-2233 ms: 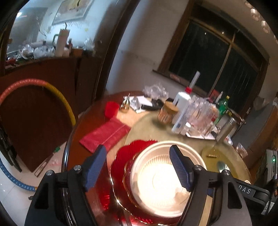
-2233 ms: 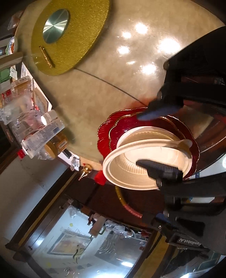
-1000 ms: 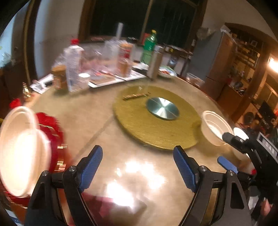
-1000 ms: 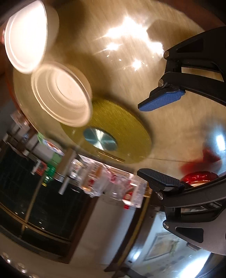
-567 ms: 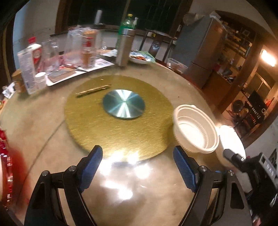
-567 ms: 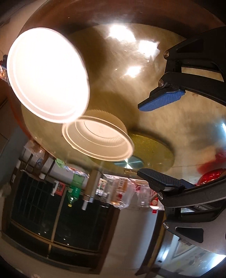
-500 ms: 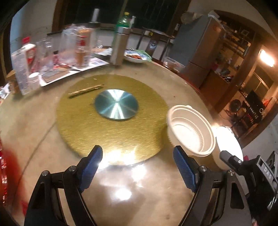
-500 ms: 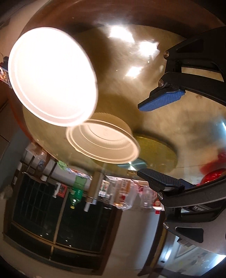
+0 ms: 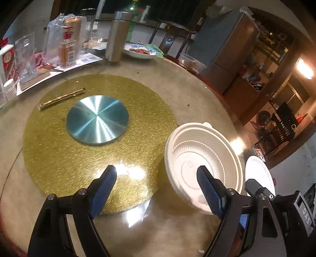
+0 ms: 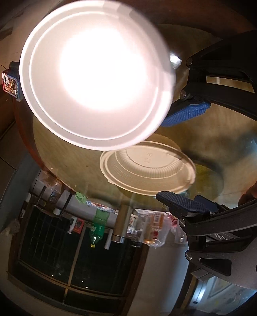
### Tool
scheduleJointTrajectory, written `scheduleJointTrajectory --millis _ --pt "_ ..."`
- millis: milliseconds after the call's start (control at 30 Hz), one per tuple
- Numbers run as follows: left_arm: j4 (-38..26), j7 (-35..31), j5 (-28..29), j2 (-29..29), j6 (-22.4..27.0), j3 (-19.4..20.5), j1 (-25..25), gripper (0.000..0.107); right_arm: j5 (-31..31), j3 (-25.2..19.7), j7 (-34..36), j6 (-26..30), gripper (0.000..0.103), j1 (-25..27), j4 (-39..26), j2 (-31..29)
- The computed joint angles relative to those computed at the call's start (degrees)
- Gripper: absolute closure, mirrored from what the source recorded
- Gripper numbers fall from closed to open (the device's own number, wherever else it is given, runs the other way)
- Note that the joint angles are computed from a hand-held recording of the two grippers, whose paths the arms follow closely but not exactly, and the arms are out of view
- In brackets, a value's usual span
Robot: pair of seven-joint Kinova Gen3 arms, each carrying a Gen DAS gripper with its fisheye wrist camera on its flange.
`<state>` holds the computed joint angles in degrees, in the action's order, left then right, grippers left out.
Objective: Organize plates and bowls
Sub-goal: 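Move both grippers to the beige plastic bowl beside the gold mat, then close both grippers on the rim of the beige bowl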
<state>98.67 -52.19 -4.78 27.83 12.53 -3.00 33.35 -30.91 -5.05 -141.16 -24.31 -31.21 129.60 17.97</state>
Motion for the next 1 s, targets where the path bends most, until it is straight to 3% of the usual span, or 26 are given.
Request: scheduleJointTrajectory --millis 167,333,433,533,567,600,700,800,1000 --pt "-3.1 -0.7 -0.2 2.3 2.1 1.4 -0.5 0.024 0.6 0.4 0.3 1.9 0.034 1.0 -1.5 1.0" --pt "-5.1 0.4 -1.5 3.8 3.4 -0.7 1.8 0.025 -0.3 2.6 2.8 4.3 0.034 -0.4 -3.4 2.0" --pt "-6.2 1.1 -2.3 4.7 4.5 -1.2 2.4 0.025 -3.3 5.6 6.3 6.5 0.047 -2.9 -4.3 2.1" --pt "-6.8 1.4 -2.9 5.2 5.1 -1.1 2.6 0.028 -1.5 4.2 5.5 7.9 0.059 -1.0 -4.9 2.7" --pt "-6.8 1.4 -3.3 5.2 5.0 -1.1 2.7 0.03 -1.0 4.1 5.4 8.4 0.067 -0.8 -5.2 2.9" --pt "-7.1 1.7 -3.8 5.4 5.3 -1.7 3.4 0.039 -0.9 4.4 5.4 8.8 0.073 -1.0 -5.3 3.0" --pt "-9.2 1.5 -5.2 6.5 8.5 -1.5 3.6 0.07 -2.2 6.7 6.8 9.7 0.084 -3.3 -5.5 2.9" --pt "-9.8 2.0 -6.8 7.0 9.7 -2.2 4.5 0.089 -2.8 8.2 8.4 10.5 0.088 -4.9 -5.9 2.8" --pt "-7.9 5.7 -11.3 6.0 9.3 -5.5 7.4 0.091 -3.1 10.0 10.5 12.7 0.09 -6.8 -7.1 3.0"
